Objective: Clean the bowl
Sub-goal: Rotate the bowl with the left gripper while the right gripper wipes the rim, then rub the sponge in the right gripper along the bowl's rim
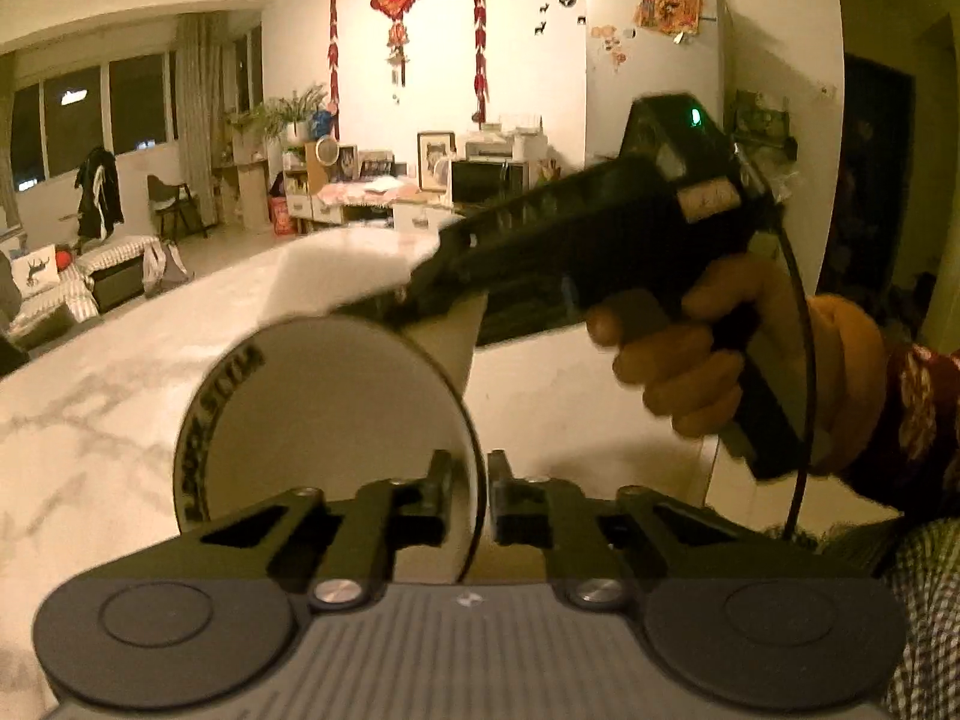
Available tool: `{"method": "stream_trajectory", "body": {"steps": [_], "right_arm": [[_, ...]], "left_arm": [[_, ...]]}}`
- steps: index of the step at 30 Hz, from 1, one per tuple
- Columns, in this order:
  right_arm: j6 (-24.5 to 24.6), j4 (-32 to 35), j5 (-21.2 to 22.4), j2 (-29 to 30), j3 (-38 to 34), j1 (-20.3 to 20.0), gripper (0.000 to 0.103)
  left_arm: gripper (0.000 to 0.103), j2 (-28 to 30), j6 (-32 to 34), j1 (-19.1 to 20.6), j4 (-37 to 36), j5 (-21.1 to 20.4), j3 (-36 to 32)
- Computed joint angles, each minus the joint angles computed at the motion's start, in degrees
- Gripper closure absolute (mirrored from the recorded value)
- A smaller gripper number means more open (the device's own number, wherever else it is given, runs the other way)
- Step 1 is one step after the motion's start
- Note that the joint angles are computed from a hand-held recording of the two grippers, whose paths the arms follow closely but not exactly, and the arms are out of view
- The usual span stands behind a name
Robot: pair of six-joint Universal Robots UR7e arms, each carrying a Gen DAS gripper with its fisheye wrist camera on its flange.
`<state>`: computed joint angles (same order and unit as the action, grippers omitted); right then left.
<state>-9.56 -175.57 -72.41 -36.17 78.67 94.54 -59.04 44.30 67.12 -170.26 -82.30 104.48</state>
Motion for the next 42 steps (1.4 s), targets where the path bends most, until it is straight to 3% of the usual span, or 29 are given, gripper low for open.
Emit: {"method": "stream_trajectory", "body": {"steps": [3,8,15,28,32,36,42], "right_arm": [[0.2,0.0,0.5,0.0,0.0,-0.1,0.084],[0.3,-0.5,1.6,-0.3,0.4,-0.1,0.084],[-0.2,-0.2,5.7,-1.4,1.3,-0.1,0.084],[2.1,0.5,-0.7,0.1,-0.1,-0.4,0.084],[1.8,-0.4,0.8,-0.2,0.3,-0.2,0.084],[2.1,-0.1,5.7,-0.7,0.5,-0.5,0.084],[3.3,-0.6,3.8,0.0,0.0,-0.8,0.084]], "left_arm": [[0.091,-0.4,-0.2,0.5,0.0,-0.3,0.7],[0.078,-0.3,-0.6,1.8,0.0,0.1,1.1],[0.071,1.3,-1.1,2.6,-3.0,-0.4,0.4],[0.068,1.6,-3.0,3.4,-2.4,-2.0,-0.7],[0.067,1.0,-3.0,3.9,-2.9,-2.5,0.4],[0.067,1.1,-3.3,3.9,-2.6,-2.5,0.1],[0.066,1.3,-3.1,3.8,-2.7,-2.2,0.0]]}}
